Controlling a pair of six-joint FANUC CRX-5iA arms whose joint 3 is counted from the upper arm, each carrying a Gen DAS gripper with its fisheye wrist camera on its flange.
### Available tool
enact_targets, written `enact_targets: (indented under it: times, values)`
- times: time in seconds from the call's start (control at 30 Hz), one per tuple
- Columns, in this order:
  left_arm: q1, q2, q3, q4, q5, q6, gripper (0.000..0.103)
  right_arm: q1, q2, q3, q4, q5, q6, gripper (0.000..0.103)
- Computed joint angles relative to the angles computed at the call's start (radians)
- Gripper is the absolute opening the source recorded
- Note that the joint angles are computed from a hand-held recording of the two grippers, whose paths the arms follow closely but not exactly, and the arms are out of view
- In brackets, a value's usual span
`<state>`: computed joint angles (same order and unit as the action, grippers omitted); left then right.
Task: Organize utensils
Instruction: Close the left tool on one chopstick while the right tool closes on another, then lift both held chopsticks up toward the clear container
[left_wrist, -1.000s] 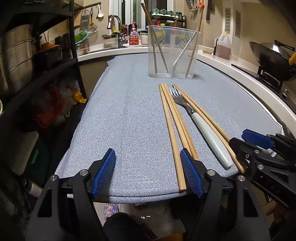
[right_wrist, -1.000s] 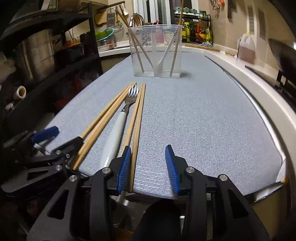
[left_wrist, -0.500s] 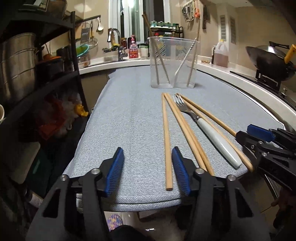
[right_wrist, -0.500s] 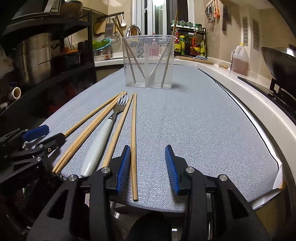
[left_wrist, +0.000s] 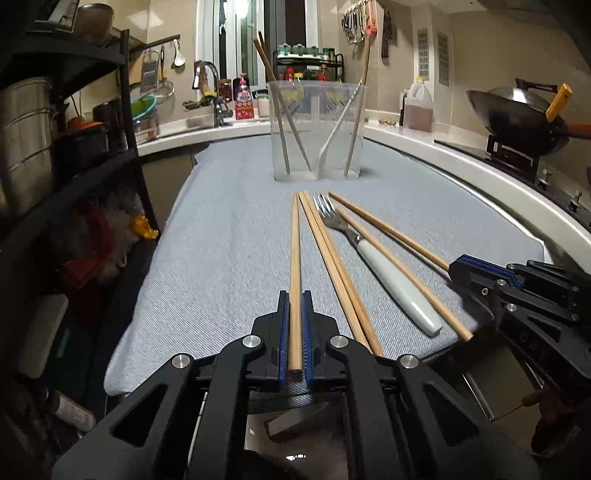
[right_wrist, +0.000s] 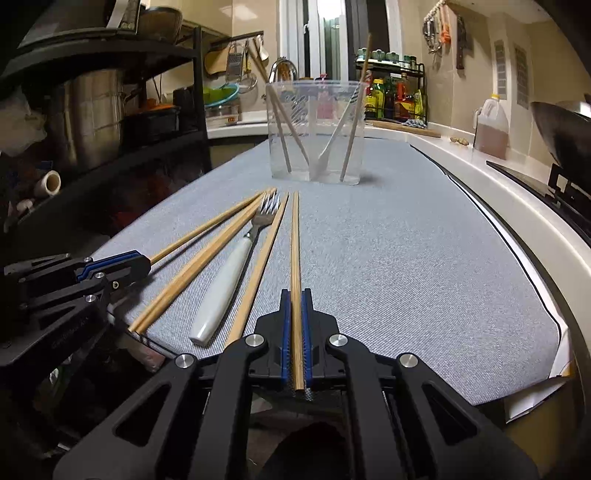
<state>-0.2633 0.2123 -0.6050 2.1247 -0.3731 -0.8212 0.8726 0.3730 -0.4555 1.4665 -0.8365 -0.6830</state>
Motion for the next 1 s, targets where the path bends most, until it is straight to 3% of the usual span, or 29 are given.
enact_targets:
  times: [0.43, 0.67, 1.0]
  values:
    - [0.036, -0.087, -0.029, -0.041, -0.095, 0.034, 0.007, 0.018, -0.053, -0.011, 0.074, -0.06, -0.027, 0.006]
    - [0.093, -0.105, -0.013, -0.142, -0.187, 0.134, 0.007, 0.014, -0.085, -0.01, 0.124, -0.101, -0.03, 0.006]
    - [0.103, -0.076, 0.095, -0.248, -0.15, 0.278, 0.007, -0.041, -0.113, 0.038, 0.128, -0.092, 0.058, 0.006]
